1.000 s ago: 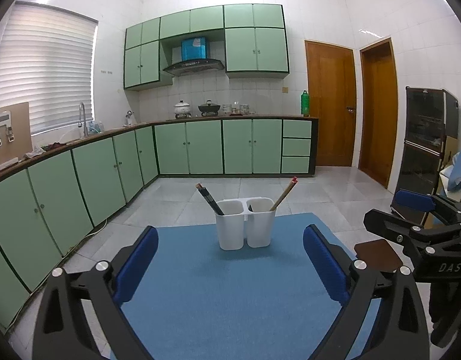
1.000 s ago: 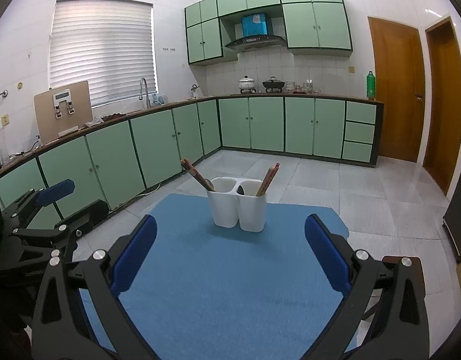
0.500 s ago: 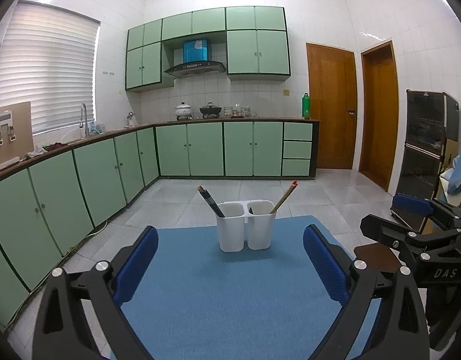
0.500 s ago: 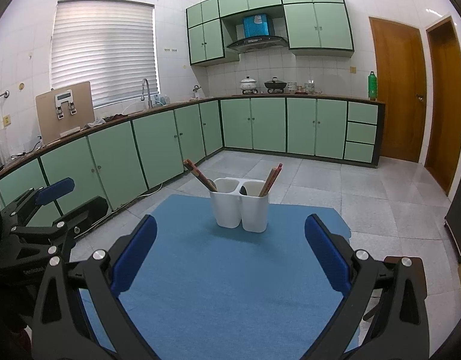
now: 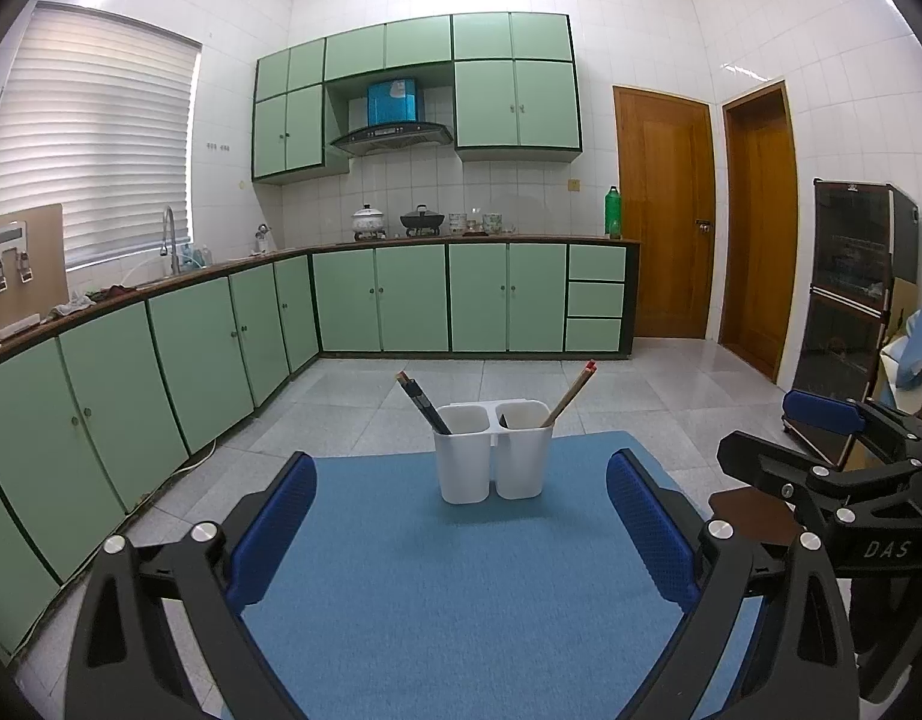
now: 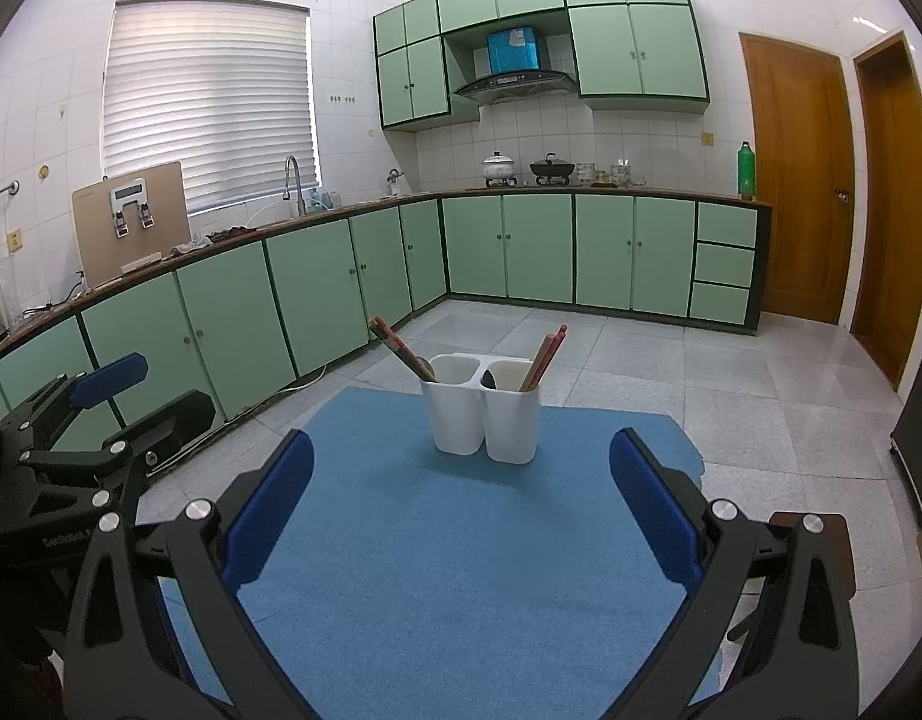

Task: Organize utensils

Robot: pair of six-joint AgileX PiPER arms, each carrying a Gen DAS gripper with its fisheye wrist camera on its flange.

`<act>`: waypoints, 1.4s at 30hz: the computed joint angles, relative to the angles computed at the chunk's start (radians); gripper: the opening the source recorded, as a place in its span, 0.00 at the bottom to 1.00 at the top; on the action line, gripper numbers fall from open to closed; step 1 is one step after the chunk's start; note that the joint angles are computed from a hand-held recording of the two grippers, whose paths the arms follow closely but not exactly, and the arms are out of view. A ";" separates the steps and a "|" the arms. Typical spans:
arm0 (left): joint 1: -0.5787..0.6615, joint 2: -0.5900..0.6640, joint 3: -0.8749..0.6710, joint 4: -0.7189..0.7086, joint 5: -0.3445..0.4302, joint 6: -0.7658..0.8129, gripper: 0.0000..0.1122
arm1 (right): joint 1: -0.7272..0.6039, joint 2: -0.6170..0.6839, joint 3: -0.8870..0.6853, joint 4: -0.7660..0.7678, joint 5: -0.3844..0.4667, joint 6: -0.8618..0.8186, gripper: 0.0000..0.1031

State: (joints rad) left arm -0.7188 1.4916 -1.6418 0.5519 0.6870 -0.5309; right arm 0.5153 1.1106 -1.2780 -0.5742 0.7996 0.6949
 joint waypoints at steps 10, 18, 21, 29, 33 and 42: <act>-0.004 0.011 -0.011 0.005 0.012 -0.007 0.85 | 0.009 0.006 0.001 -0.011 0.000 0.015 0.93; 0.000 0.015 -0.018 0.000 0.014 -0.002 0.85 | 0.006 0.006 0.003 -0.008 -0.003 0.012 0.93; 0.000 0.015 -0.018 0.001 0.016 -0.001 0.85 | 0.004 0.006 0.002 -0.006 -0.003 0.010 0.93; -0.003 0.017 -0.022 0.004 0.021 -0.002 0.85 | 0.001 0.006 0.001 -0.002 -0.004 0.005 0.93; -0.001 0.016 -0.020 0.001 0.019 0.001 0.85 | -0.001 0.006 0.001 0.001 -0.006 0.003 0.93; -0.001 0.016 -0.019 0.000 0.019 -0.001 0.85 | -0.005 0.007 0.002 0.005 -0.008 -0.001 0.93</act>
